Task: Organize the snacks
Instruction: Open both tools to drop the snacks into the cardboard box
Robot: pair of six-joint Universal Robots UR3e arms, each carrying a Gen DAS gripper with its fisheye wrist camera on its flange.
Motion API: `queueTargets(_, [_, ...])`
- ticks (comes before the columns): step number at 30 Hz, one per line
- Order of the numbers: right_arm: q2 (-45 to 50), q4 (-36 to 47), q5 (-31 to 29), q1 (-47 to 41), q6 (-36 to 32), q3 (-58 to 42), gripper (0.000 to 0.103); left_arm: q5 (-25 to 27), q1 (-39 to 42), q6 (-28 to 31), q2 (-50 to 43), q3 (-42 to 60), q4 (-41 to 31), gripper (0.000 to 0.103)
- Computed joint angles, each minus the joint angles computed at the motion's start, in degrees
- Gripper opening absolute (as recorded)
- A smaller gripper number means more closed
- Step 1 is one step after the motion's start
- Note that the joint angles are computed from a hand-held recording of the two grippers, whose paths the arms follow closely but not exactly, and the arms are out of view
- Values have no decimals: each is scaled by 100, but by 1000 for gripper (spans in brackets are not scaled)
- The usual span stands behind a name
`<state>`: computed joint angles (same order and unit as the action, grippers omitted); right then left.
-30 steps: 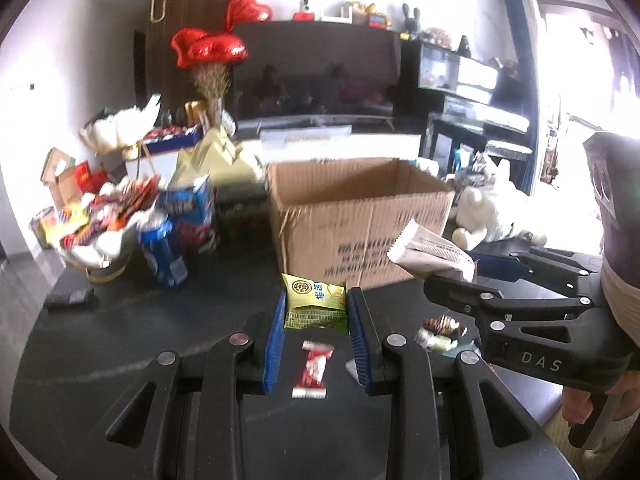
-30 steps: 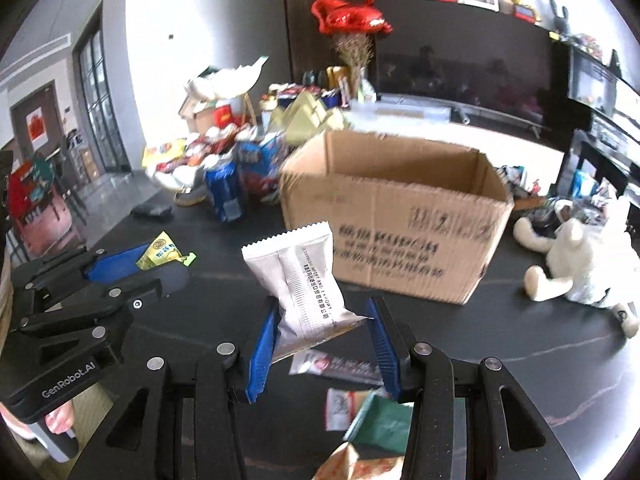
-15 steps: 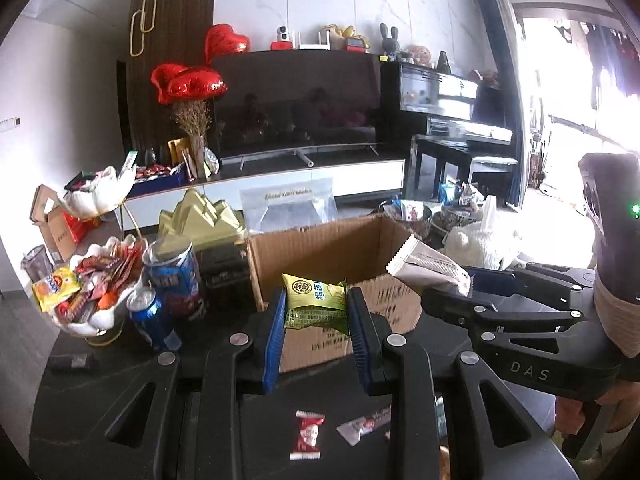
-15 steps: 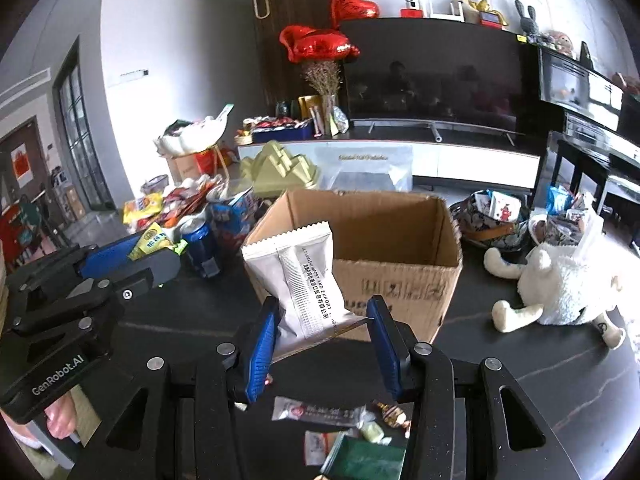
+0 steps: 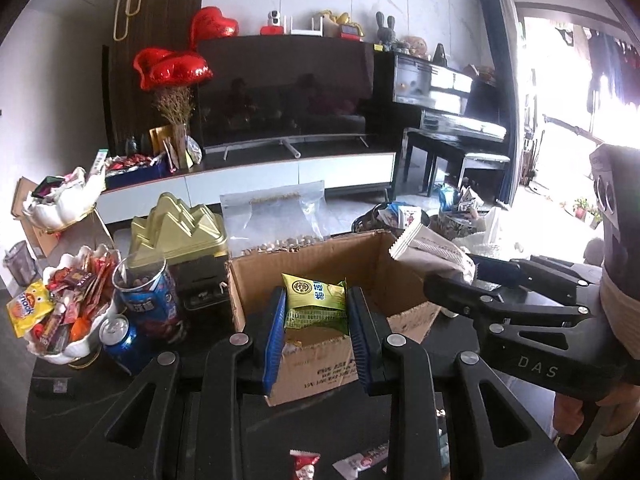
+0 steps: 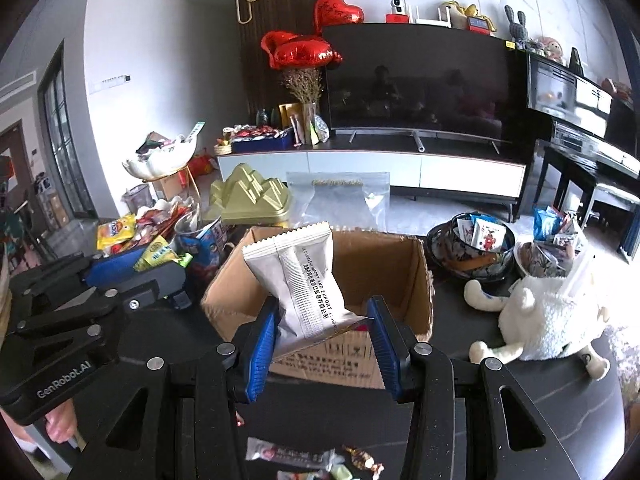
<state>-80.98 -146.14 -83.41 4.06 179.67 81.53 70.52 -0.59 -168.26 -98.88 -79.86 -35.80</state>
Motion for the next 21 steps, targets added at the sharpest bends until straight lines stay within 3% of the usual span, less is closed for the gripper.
queueTargets(11, [1005, 230, 59, -138, -53, -965, 46, 276, -226, 101, -1366, 1506, -327, 32])
queueTargets(15, [1308, 209, 38, -201, 35, -1223, 47, 639, -375, 31, -1753, 1967, -329, 45])
queueTargets(17, [1382, 261, -28, -216, 65, -1307, 57, 792, -410, -14, -1768, 1970, -268, 55])
queueTargets(18, [1371, 220, -115, -206, 108, -1261, 61, 846, -418, -55, -1716, 1875, -203, 57])
queueTargets(21, [1213, 147, -173, -185, 147, -1028, 61, 874, -369, -72, -1421, 1448, -28, 58])
